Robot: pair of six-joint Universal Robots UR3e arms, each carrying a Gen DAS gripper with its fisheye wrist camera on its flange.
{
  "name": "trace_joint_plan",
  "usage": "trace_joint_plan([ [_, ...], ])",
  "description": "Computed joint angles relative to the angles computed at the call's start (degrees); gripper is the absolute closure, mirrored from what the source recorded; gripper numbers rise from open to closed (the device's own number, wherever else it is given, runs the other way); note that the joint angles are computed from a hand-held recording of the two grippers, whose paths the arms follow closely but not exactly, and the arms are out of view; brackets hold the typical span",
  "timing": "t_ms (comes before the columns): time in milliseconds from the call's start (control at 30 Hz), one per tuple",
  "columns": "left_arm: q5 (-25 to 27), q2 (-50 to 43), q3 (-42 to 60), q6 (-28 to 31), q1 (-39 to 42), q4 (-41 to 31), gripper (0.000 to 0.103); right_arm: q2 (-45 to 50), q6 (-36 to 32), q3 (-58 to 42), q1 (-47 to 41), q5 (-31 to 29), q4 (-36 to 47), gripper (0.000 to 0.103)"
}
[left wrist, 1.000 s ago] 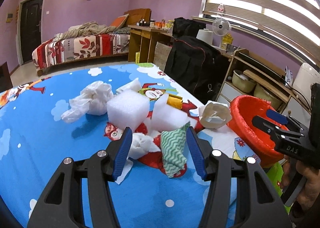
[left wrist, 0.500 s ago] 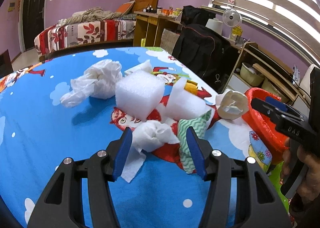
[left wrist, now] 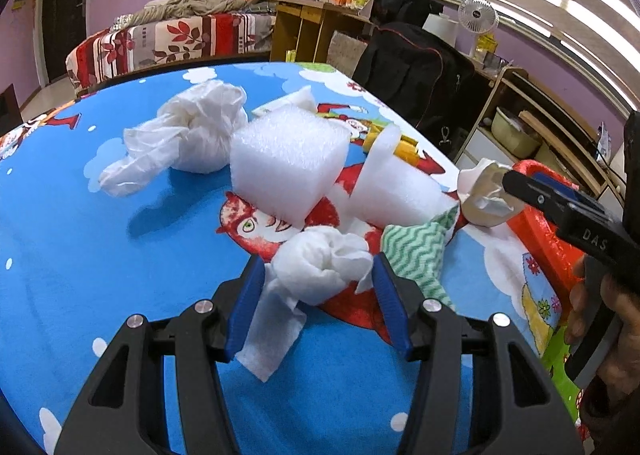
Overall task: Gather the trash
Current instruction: 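Close the left gripper on the white tissue while the right grasps the paper cup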
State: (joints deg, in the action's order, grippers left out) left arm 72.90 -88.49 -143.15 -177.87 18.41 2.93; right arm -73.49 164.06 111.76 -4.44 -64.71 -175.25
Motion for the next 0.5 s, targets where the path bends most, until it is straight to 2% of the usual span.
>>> trace_joint_plan([
  [100, 0.08, -1.54, 0.98, -0.1, -0.23, -0.26, 0.051, 1.52, 0.37, -1.73, 0.79, -0.86, 0.57, 0.019],
  [133, 0.04, -1.78, 1.12, 0.02, -0.22, -0.39, 0.056, 1.95, 0.49, -2.37, 1.06, -1.12, 0.85, 0.019],
  [233, -0.47, -2.37, 1.25, 0.63, 0.26, -0.62, 0.061, 3.68, 1.04, -4.69, 2.25, -2.57, 1.66, 0.019],
  [500, -2.57, -1.83, 0.74, 1.74, 1.96, -1.45, 0.068, 6.77, 1.68, -9.04, 4.63, -6.0, 3.9, 0.019],
])
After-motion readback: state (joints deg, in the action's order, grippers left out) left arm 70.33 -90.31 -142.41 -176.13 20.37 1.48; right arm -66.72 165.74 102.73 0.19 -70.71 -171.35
